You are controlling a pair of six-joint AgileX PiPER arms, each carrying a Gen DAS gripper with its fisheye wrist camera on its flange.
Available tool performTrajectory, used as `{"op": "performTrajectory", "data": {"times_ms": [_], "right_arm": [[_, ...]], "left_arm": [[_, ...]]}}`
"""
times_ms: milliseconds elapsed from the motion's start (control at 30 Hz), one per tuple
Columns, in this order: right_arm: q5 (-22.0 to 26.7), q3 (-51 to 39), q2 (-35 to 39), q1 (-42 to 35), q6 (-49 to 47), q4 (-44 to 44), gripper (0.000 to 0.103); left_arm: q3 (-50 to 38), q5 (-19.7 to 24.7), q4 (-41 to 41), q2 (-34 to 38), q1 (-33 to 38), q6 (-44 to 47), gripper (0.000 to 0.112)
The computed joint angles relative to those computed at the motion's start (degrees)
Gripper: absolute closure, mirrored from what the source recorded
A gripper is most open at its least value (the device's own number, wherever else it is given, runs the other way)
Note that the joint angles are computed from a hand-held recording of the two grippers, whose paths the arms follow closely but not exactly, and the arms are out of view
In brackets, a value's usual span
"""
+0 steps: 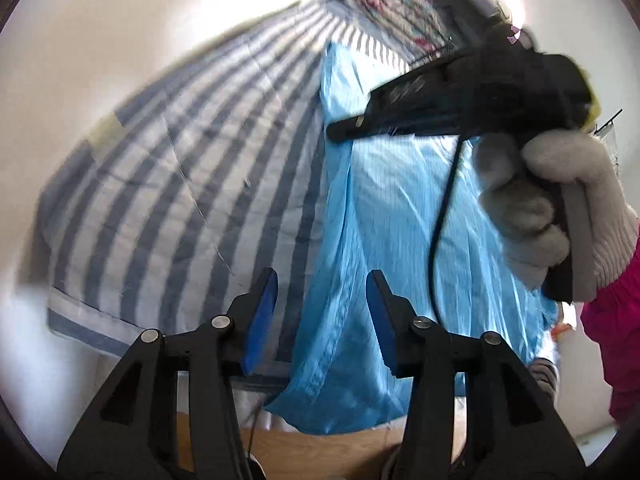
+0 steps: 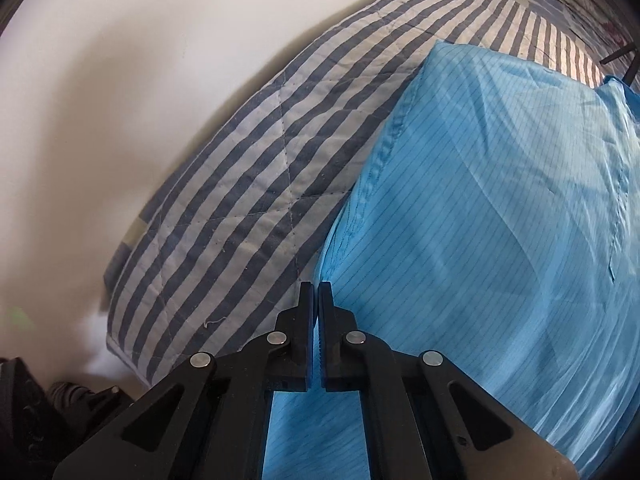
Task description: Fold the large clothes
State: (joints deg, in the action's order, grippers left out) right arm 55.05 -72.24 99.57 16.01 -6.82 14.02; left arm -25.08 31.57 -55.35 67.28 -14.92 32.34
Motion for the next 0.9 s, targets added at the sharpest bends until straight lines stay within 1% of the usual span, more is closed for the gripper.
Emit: {"op": "performTrajectory", "data": {"times_ms": [100,167,233,267,300,333,367,400,433,467,533,567,600,633,667,700,733,767,800,833,900], "right_arm": [[0.73,0.68,-2.01,-2.35,-2.52,1.74,0.103],[2.00,0.89,-3.48,-4.92,-5.22,3.51,0.103],[3.20,0.61,-4.76,-6.69,-6.84,4.92,0.103],[3.82,0.54,-5.31,-7.60,-7.57,5.72,0.103],[4.19,0.68,-5.68,-8.54,-8.44,6.64,0.103],[4.49,0.86,-6.00,-9.37,-9.16,7.35,0.103],[4.97,0.82,-6.25,-10.11,-9.71,7.76,0.103],[5.05,1.20,-6.62,-10.72,-10.36,8.29,0.103],[4.28,2.21,-7.06,-10.51,-10.36,8.50,0.103],[4.73,2.03,-7.18,-11.23,-11.14,9.00,0.103],[4.92,2.31,-7.46,-12.76,-13.53,10.95,0.103],[5.92,1.93,-7.71,-14.14,-15.00,12.07,0.103],[7.56,0.77,-7.70,-15.58,-15.64,12.62,0.102],[8.80,-0.50,-7.37,-16.19,-15.37,12.65,0.099],[9.70,-1.28,-6.93,-16.73,-15.35,12.66,0.089],[10.73,-2.41,-6.27,-17.19,-15.06,12.48,0.082],[10.95,-3.03,-5.95,-17.47,-14.99,12.38,0.068],[11.29,-4.01,-5.58,-17.45,-14.67,11.90,0.058],[11.37,-4.97,-4.94,-17.15,-14.30,11.36,0.057],[11.24,-5.68,-4.17,-16.87,-13.90,11.13,0.057],[11.41,-6.84,-2.76,-16.54,-13.06,10.73,0.057]], "left_arm": [[-0.21,-0.62,3.41,0.63,-1.79,-2.65,0.062],[0.11,-2.72,6.43,-0.25,-6.25,-7.14,0.062],[-0.02,-3.00,9.62,-0.91,-9.14,-10.81,0.063],[0.13,-2.75,10.21,-1.34,-9.92,-11.55,0.069],[0.12,-2.31,10.68,-1.53,-10.72,-12.38,0.089],[-0.22,-2.05,12.61,-1.38,-12.06,-14.59,0.098],[-0.11,-2.67,15.02,-1.83,-13.81,-17.49,0.104],[0.09,-3.71,17.78,-2.76,-15.81,-21.13,0.108],[0.14,-4.21,19.47,-3.60,-16.93,-23.28,0.109],[-0.38,-4.28,21.90,-4.61,-17.96,-26.30,0.110],[-1.60,-5.52,30.17,-6.15,-22.26,-36.80,0.110],[-2.32,-5.64,34.35,-6.94,-24.33,-41.99,0.110],[-3.11,-5.82,36.79,-6.82,-25.23,-44.89,0.110],[-3.85,-5.82,40.33,-7.23,-27.05,-49.25,0.111],[-4.57,-5.83,43.68,-7.35,-28.92,-53.32,0.111],[-5.17,-5.82,45.82,-7.26,-30.02,-55.61,0.111],[-5.98,-5.48,49.34,-7.31,-31.82,-59.42,0.111],[-7.06,-4.98,52.58,-7.00,-33.56,-62.82,0.111],[-8.23,-4.76,57.45,-6.13,-36.43,-68.44,0.111],[-9.13,-4.30,60.78,-5.55,-38.17,-71.76,0.111],[-11.17,-2.82,64.80,-4.51,-40.94,-75.54,0.111]]}}
